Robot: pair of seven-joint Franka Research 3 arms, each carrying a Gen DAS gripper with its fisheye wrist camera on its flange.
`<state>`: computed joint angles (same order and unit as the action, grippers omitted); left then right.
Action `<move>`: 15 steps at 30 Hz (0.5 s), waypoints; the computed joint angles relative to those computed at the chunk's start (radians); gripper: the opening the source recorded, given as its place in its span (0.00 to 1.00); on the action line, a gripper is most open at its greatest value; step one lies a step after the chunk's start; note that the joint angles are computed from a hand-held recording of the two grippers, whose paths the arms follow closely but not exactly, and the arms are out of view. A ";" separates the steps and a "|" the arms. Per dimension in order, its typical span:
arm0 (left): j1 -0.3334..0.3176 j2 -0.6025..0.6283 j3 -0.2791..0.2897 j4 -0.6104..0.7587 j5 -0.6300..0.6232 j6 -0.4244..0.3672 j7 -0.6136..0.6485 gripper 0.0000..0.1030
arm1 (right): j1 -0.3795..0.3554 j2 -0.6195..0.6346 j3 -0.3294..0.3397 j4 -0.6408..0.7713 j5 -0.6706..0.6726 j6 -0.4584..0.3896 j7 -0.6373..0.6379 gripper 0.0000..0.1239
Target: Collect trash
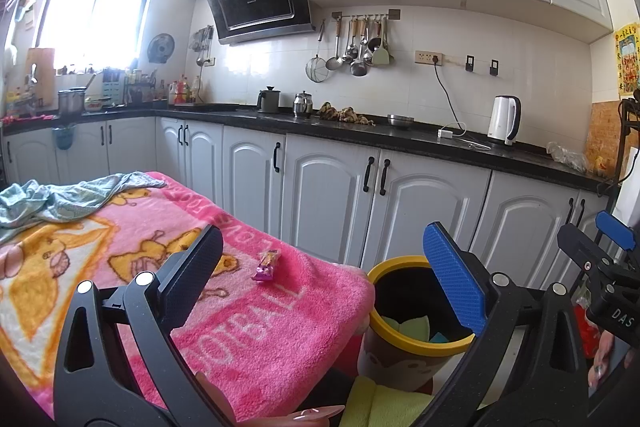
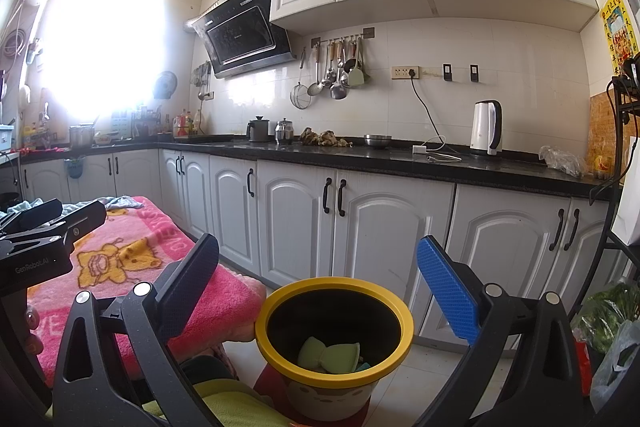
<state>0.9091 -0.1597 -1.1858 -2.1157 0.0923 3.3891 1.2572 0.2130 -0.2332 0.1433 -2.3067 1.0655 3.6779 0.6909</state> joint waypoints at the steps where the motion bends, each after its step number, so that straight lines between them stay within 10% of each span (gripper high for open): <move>1: 0.000 -0.001 -0.001 -0.001 -0.001 0.001 -0.001 0.89 | 0.000 -0.001 0.000 -0.001 -0.001 0.001 0.001 0.78; 15: -0.032 0.003 0.030 -0.002 -0.004 -0.007 0.007 0.89 | -0.002 -0.001 0.000 0.001 0.000 -0.004 0.000 0.78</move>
<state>0.8767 -0.1567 -1.1563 -2.1179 0.0888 3.3824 1.2640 0.2110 -0.2341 0.1434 -2.3061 1.0656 3.6742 0.6908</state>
